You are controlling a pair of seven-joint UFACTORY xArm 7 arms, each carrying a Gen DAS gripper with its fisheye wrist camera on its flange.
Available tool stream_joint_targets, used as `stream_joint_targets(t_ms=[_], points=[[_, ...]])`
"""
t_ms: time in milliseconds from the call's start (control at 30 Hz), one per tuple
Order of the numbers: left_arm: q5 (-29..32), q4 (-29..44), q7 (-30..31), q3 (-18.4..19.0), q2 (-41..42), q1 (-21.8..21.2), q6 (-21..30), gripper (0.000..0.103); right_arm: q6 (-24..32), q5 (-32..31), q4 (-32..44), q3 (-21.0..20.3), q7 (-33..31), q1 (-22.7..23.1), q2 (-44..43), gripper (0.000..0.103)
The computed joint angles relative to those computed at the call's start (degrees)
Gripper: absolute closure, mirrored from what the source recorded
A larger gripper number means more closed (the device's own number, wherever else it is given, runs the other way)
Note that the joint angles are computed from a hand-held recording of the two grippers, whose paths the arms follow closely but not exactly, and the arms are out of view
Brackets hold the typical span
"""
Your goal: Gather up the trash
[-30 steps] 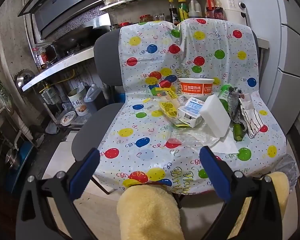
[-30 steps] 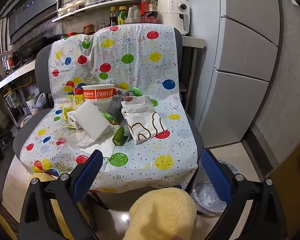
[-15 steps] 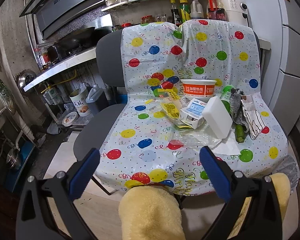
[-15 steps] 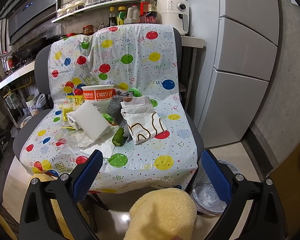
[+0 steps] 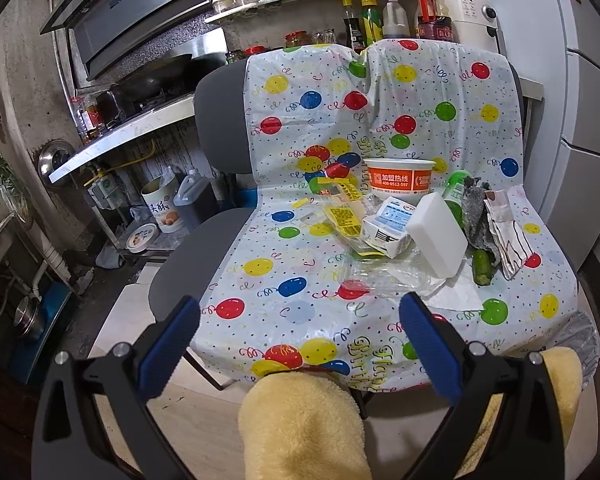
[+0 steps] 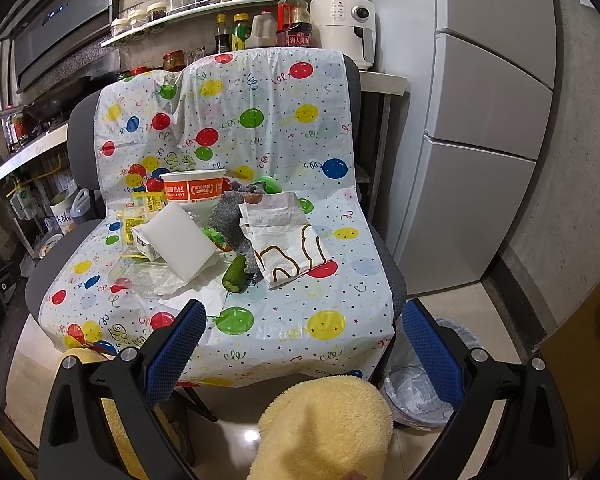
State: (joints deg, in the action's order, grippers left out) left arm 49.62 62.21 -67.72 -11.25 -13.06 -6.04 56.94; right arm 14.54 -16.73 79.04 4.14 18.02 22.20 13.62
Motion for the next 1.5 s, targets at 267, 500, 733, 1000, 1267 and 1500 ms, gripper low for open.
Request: stream_joint_targets(t_ms=[267,500,733,1000,1267,1500], points=[[0.5,-0.4,-0.5,0.0,-0.4,0.1,0.2,0.006,0.1,0.0,0.1,0.0,0.1,0.0,0.0,0.006],[0.4,-0.5,-0.4,-0.1,-0.4,0.2,0.1,0.006,-0.1,-0.1,-0.2,-0.1,0.1,0.0,-0.1,0.006],[0.4,-0.7,-0.4,0.0,-0.4,0.2,0.0,0.006,-0.2,0.0,-0.3,0.0,0.2,0.0,-0.1,0.006],[0.4,-1.0,-0.5,-0.1,-0.6,0.2,0.1,0.006,-0.3,0.0,-0.4,0.0,0.2,-0.1,-0.1,0.006],[0.3,-1.3,-0.6,-0.1,-0.8,0.4,0.0,0.006,-0.2,-0.2,-0.3,-0.1,0.3,0.0,0.0,0.006],[0.1,-1.2,-0.4,-0.1,-0.8,0.5,0.1,0.006,-0.2,-0.2,-0.4,-0.2,0.3,0.0,0.1,0.006]])
